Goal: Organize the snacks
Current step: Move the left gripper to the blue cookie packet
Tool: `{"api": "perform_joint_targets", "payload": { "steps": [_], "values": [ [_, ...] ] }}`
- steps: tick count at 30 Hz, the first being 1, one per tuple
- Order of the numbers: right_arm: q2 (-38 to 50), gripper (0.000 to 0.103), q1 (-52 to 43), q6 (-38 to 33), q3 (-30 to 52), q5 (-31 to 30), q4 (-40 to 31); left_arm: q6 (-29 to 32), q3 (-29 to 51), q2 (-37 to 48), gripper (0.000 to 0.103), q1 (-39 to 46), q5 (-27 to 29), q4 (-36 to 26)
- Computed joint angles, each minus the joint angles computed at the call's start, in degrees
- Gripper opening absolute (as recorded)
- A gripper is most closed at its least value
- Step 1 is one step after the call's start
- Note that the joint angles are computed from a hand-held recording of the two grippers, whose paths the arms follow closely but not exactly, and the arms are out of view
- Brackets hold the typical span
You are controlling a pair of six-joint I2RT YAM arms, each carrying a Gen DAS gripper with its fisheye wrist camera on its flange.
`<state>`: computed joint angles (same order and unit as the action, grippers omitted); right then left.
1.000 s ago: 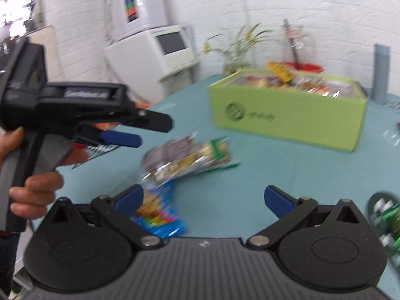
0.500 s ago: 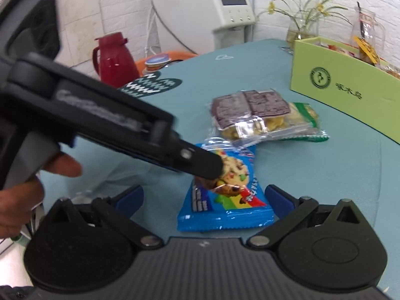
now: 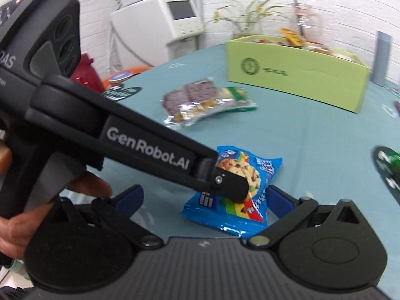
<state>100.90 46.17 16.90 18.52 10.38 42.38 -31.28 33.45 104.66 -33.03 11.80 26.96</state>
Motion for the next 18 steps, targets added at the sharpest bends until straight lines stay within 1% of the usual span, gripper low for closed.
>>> {"api": "perform_joint_targets", "payload": {
  "steps": [1, 2, 4, 6, 8, 10, 11, 13, 14, 15, 16, 17, 18],
  "values": [
    [-0.7, 0.102, -0.4, 0.7, -1.3, 0.2, 0.8, 0.1, 0.8, -0.1, 0.030, -1.2, -1.5, -0.8],
    [-1.2, 0.102, -0.5, 1.6, -2.3, 0.6, 1.8, 0.0, 1.0, -0.4, 0.036, -2.2, -3.1, -1.2],
    [-1.3, 0.102, 0.3, 3.3, -3.4, 2.1, 3.0, -0.1, 0.8, -1.5, 0.058, -3.6, -6.1, -1.3],
    [0.3, 0.102, 0.2, 4.3, -3.0, 2.8, 4.1, -0.3, 0.7, -2.3, 0.072, -4.2, -8.6, -2.3],
    [2.1, 0.102, -0.2, 4.9, -2.3, 2.3, 4.8, -0.3, 1.0, -2.5, 0.072, -4.6, -10.2, -3.1],
    [3.7, 0.102, 0.4, 4.7, -2.6, 3.7, 7.6, -0.1, 1.2, -2.2, 0.072, -4.6, -10.6, -3.5],
    [4.7, 0.102, 0.7, 4.8, -3.0, 4.1, 9.5, -0.2, 1.6, -1.9, 0.072, -4.7, -10.8, -3.8],
    [7.2, 0.102, 0.2, 4.7, -4.6, 3.2, 15.6, -0.2, 2.3, -0.9, 0.071, -4.9, -10.8, -3.9],
    [7.9, 0.102, -0.7, 4.9, -5.8, 1.7, 18.6, -0.2, 2.5, -0.6, 0.071, -4.9, -10.6, -4.0],
    [8.1, 0.102, -1.7, 5.0, -6.4, 0.1, 20.1, -0.3, 2.7, -0.4, 0.071, -4.8, -10.5, -4.2],
    [6.7, 0.102, -2.5, 4.8, -6.3, -1.2, 18.1, -0.3, 2.9, -0.1, 0.070, -4.6, -10.3, -4.2],
    [3.8, 0.102, -2.7, 5.1, -5.9, -1.2, 13.6, -0.1, 3.0, -0.1, 0.069, -4.5, -10.0, -4.3],
    [2.1, 0.102, -2.5, 5.5, -5.4, -0.5, 10.7, 0.2, 3.0, -0.2, 0.069, -4.4, -9.8, -4.2]
  ]
}}
